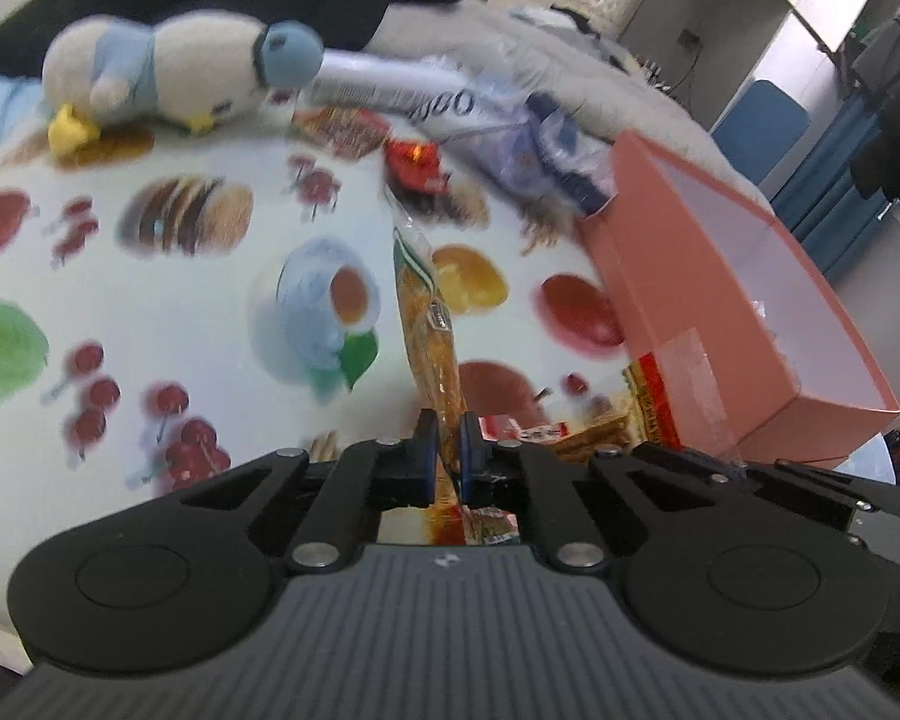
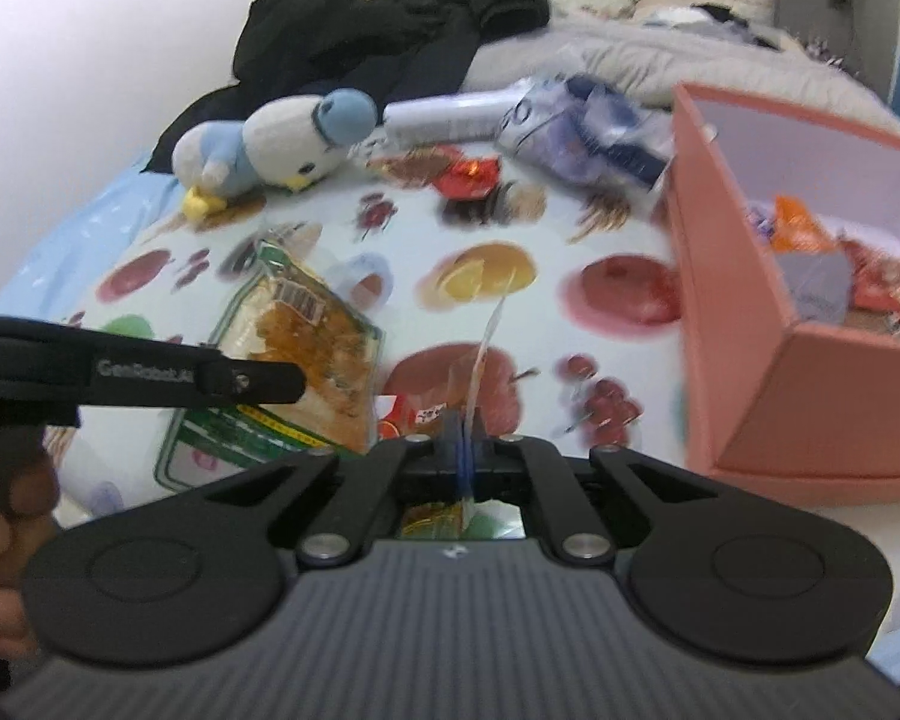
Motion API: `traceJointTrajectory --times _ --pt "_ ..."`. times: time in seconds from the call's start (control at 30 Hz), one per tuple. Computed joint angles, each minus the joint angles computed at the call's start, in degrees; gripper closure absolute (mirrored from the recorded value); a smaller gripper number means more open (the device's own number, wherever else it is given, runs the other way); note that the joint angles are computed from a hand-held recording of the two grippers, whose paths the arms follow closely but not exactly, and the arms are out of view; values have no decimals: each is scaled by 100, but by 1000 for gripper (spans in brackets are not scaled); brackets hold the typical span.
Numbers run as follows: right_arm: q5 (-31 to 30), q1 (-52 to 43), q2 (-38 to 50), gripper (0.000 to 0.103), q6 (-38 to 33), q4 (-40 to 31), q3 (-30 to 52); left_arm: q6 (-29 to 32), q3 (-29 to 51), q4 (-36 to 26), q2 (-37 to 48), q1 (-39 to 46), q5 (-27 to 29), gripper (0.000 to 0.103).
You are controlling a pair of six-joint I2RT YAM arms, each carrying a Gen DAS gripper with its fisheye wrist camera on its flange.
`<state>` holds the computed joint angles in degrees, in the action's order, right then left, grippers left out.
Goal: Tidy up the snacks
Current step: 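Lift both held packets and carry them toward the pink box, then lower both packets into the pink box and open both tools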
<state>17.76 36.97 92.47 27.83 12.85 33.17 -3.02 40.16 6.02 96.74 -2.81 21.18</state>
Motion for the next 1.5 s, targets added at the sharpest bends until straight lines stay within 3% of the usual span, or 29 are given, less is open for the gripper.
traceJointTrajectory --times 0.4,0.77,0.97,1.13,1.33,1.5 --pt "428 -218 -1887 99 -8 -1439 -122 -50 115 -988 -1443 -407 -182 95" --pt "1215 -136 -3587 99 204 -2771 -159 -31 466 -1649 -1968 -942 -115 95" --pt "1648 -215 -4310 99 398 -3379 -120 20 1118 -1874 -1623 -1429 -32 95" --pt "1743 -759 -4748 99 56 -3361 -141 74 1951 -1892 -1094 -2050 -186 95" --pt "1071 -2122 -4868 99 -878 -2921 -47 -105 3549 -2136 8 -2733 -351 95" --pt "80 -3501 -4155 99 -1603 -2280 101 -67 5243 -2737 1355 -3066 -432 95"
